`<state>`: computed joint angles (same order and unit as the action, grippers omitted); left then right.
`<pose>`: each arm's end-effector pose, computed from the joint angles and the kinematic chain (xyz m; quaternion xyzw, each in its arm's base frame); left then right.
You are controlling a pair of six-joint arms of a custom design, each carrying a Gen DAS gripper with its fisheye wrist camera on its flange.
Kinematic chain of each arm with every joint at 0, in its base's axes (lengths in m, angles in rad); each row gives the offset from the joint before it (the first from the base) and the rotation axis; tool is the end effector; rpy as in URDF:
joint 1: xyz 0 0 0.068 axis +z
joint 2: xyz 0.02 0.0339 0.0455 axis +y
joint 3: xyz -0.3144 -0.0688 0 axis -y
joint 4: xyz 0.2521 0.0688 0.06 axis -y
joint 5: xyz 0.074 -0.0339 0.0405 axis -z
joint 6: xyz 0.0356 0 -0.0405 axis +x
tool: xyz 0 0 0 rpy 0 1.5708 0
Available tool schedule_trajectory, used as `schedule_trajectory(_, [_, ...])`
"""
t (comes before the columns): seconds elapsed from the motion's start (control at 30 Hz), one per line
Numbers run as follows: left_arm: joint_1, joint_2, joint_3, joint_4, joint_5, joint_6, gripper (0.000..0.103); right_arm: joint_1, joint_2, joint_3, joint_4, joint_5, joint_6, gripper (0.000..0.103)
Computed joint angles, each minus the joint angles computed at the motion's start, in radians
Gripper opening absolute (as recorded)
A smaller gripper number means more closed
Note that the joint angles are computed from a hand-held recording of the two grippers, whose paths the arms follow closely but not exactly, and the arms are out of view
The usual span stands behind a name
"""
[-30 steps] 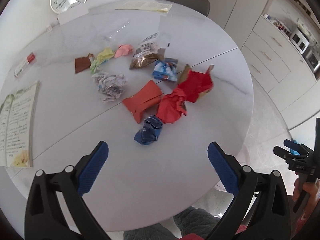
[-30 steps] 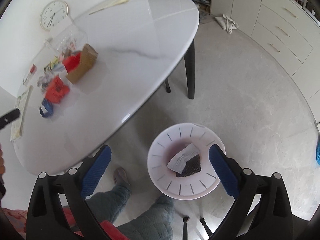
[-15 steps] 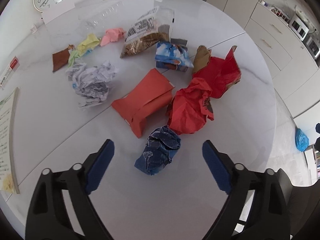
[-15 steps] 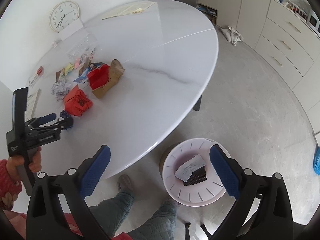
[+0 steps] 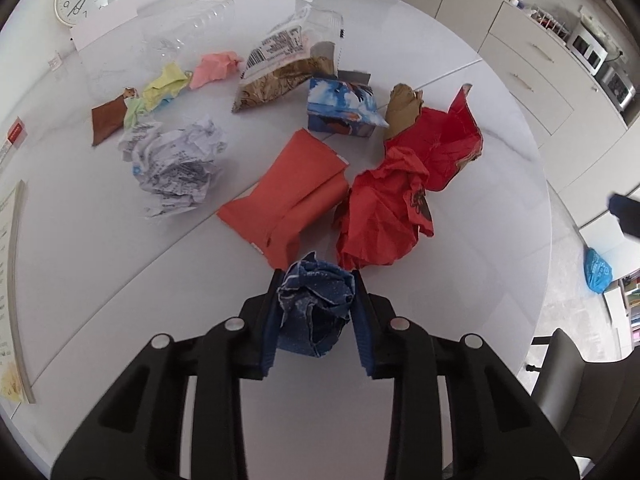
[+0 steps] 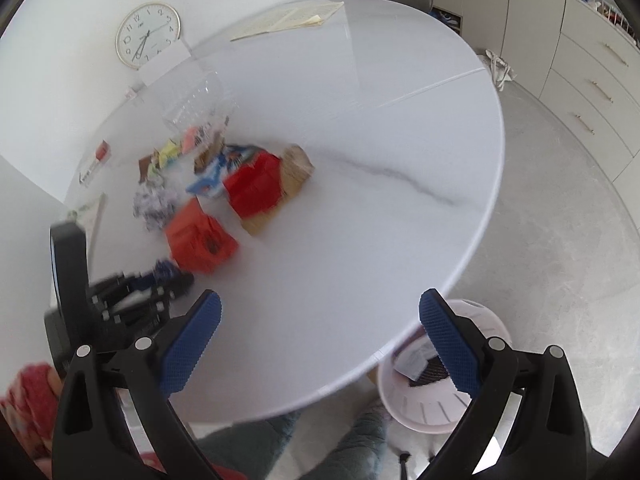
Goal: Collect trash
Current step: 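Grasp the blue denim scrap with the left gripper while the right gripper grasps the red bag, then drop the denim scrap and red bag into the wastebasket with both grippers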
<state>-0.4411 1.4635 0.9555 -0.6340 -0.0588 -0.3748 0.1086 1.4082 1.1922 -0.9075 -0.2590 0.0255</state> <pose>0.2553 -0.1182 0.2563 0.0261 0.9764 -0.0580 0.2066 0.2725 0.0389 0.3306 -0.0688 0.9649 0.1404 0.2110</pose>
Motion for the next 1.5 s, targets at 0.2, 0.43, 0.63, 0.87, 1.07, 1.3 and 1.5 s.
schedule_trajectory(0.2, [0.048,-0.076,-0.001,-0.035,0.036,0.034,0.031,0.100,0.194,0.104,0.087,0.034,0.153,0.088])
schedule_trajectory(0.43, [0.131,-0.182,0.017,-0.122,0.082,0.099,0.031,0.150,0.372,0.193,0.110,0.113,0.245,0.058])
schedule_trajectory(0.63, [0.222,-0.227,0.052,-0.194,0.128,0.168,0.031,0.165,0.419,0.214,0.102,0.134,0.262,0.015])
schedule_trajectory(0.87, [0.305,-0.277,0.063,-0.232,0.176,0.252,0.031,0.161,0.391,0.200,0.114,0.155,0.291,0.008])
schedule_trajectory(1.07, [0.318,-0.297,0.083,-0.254,0.207,0.312,0.031,0.145,0.338,0.189,0.115,0.139,0.328,0.008])
schedule_trajectory(1.3, [0.191,-0.295,0.124,-0.257,0.179,0.287,0.031,0.075,0.171,0.137,0.052,0.077,0.279,0.008])
schedule_trajectory(1.5, [-0.031,-0.237,0.174,-0.231,0.131,0.168,0.031,-0.097,-0.028,0.024,-0.070,0.035,0.130,0.008])
